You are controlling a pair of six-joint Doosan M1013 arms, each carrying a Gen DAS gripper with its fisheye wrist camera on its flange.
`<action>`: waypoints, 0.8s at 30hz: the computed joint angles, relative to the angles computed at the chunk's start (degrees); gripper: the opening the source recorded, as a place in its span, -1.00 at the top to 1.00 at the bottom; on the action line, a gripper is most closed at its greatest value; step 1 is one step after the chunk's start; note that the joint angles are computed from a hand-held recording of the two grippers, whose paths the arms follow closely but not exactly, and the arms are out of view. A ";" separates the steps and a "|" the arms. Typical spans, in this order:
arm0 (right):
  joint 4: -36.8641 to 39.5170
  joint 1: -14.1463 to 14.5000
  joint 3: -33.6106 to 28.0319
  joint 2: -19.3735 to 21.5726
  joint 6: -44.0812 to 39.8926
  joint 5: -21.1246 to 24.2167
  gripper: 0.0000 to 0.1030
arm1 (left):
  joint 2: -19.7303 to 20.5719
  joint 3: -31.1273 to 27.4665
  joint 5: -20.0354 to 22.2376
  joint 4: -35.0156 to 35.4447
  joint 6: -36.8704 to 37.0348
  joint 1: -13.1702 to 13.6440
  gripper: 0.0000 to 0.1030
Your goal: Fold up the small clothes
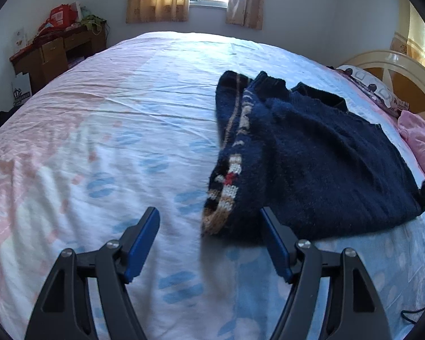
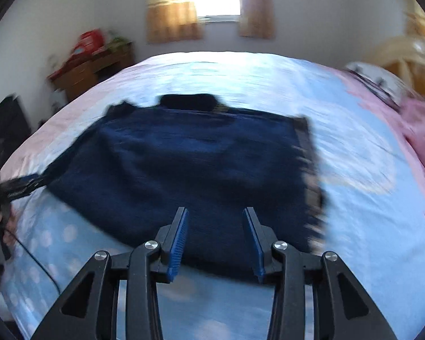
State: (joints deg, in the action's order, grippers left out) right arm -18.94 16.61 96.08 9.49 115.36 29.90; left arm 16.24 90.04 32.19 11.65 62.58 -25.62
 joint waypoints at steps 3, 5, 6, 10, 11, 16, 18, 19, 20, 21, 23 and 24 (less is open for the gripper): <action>0.48 2.40 -2.98 2.37 -4.47 0.30 0.20 | -0.51 0.27 -0.25 -0.27 0.85 0.29 -0.45; 1.12 3.95 -4.65 3.80 -7.69 -0.15 0.20 | -0.78 0.41 -0.13 0.48 0.70 0.41 -0.48; 1.55 4.67 -5.51 4.57 -9.18 -0.30 0.20 | -0.89 0.46 -0.01 1.29 0.39 0.53 -0.48; 2.87 6.83 -8.41 7.29 -12.63 0.07 0.19 | -0.95 0.54 0.35 0.95 1.51 1.49 -0.57; 3.79 7.27 -9.23 8.14 -14.16 0.33 0.18 | -0.96 0.56 0.35 1.13 1.34 1.71 -0.60; 5.33 9.50 -11.54 10.86 -18.00 1.00 0.10 | -0.98 0.65 0.81 2.25 0.30 3.05 -0.61; 5.27 10.41 -12.37 11.85 -19.26 1.13 0.10 | -1.02 0.72 0.71 1.55 0.82 3.71 -0.61; 4.70 10.82 -12.72 12.25 -19.31 1.14 0.10 | -1.04 0.75 0.64 1.55 0.87 4.01 -0.61; 4.19 11.30 -13.21 12.78 -19.63 1.09 0.10 | -1.07 0.85 0.52 1.71 0.74 4.26 -0.61; 4.05 11.63 -13.58 13.18 -19.98 1.06 0.10 | -1.02 0.77 0.46 1.63 0.86 4.58 -0.61; 4.92 12.34 -14.58 14.07 -21.89 1.14 0.09 | -0.85 0.46 0.22 0.73 1.67 5.43 -0.61; 4.82 12.65 -14.98 14.42 -22.39 1.11 0.08 | -0.80 0.32 -0.16 -0.41 2.59 5.90 -0.61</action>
